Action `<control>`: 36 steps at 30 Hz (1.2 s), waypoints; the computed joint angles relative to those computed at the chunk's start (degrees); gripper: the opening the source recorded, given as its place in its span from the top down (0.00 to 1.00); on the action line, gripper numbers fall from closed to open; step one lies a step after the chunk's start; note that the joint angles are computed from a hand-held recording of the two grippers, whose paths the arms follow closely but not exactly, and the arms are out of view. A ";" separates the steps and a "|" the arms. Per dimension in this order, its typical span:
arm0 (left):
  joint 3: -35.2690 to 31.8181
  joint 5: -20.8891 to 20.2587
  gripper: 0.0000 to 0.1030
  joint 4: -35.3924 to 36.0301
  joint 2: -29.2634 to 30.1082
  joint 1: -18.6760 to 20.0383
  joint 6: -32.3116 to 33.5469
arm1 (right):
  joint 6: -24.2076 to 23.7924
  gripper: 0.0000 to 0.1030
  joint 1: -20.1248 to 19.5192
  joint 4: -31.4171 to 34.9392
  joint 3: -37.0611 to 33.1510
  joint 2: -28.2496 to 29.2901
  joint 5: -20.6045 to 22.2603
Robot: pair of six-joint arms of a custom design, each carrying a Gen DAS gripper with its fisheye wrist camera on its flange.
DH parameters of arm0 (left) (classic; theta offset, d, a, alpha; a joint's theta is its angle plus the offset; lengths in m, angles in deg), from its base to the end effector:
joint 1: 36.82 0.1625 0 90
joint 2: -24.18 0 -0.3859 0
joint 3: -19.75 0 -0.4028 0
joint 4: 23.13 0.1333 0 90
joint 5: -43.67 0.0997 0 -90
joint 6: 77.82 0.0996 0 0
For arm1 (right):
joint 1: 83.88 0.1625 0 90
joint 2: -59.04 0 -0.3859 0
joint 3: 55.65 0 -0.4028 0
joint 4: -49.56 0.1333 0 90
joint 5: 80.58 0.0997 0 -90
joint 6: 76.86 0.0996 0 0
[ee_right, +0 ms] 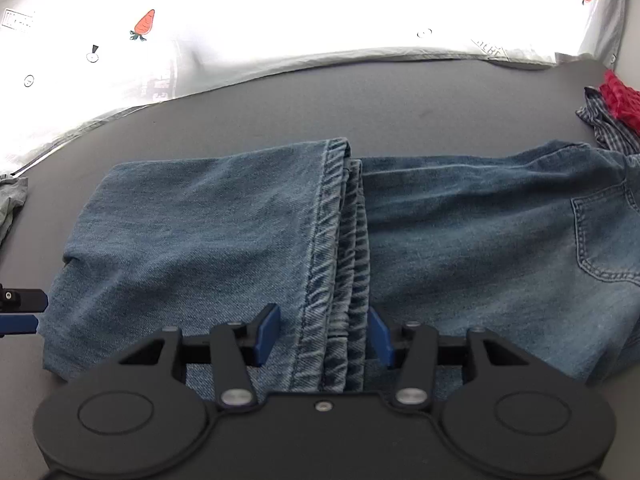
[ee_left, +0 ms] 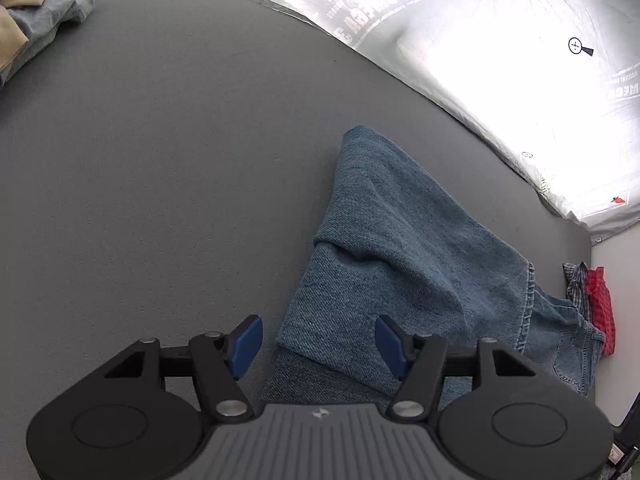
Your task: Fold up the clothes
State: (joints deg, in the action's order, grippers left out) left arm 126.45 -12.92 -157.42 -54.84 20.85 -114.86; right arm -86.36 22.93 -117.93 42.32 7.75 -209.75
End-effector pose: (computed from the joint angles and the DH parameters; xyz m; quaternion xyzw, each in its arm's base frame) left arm -0.1349 -0.5649 0.3030 -0.0804 0.9452 -0.2756 0.1552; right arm 0.2533 -0.5950 0.1553 0.1200 -0.9047 0.2704 0.3065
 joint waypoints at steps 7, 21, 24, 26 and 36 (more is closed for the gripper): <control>1.23 0.80 0.87 -1.59 -0.08 -1.28 4.11 | 3.35 0.82 -1.40 -3.58 3.02 -2.64 5.04; 1.30 -1.55 0.88 13.57 -4.98 0.70 -5.69 | -2.27 0.70 0.75 -6.83 3.70 -0.92 -5.09; 2.25 1.52 0.72 11.16 -5.95 -0.43 -4.77 | -4.62 0.46 1.58 -9.67 3.05 -0.10 -8.30; 2.39 2.75 0.57 10.21 -5.70 -1.10 -3.29 | -3.57 0.39 1.65 -8.89 2.90 -0.20 -9.33; 2.46 0.34 0.27 10.43 -4.86 -3.75 9.03 | -1.50 0.21 5.27 -11.43 7.90 -2.58 -16.40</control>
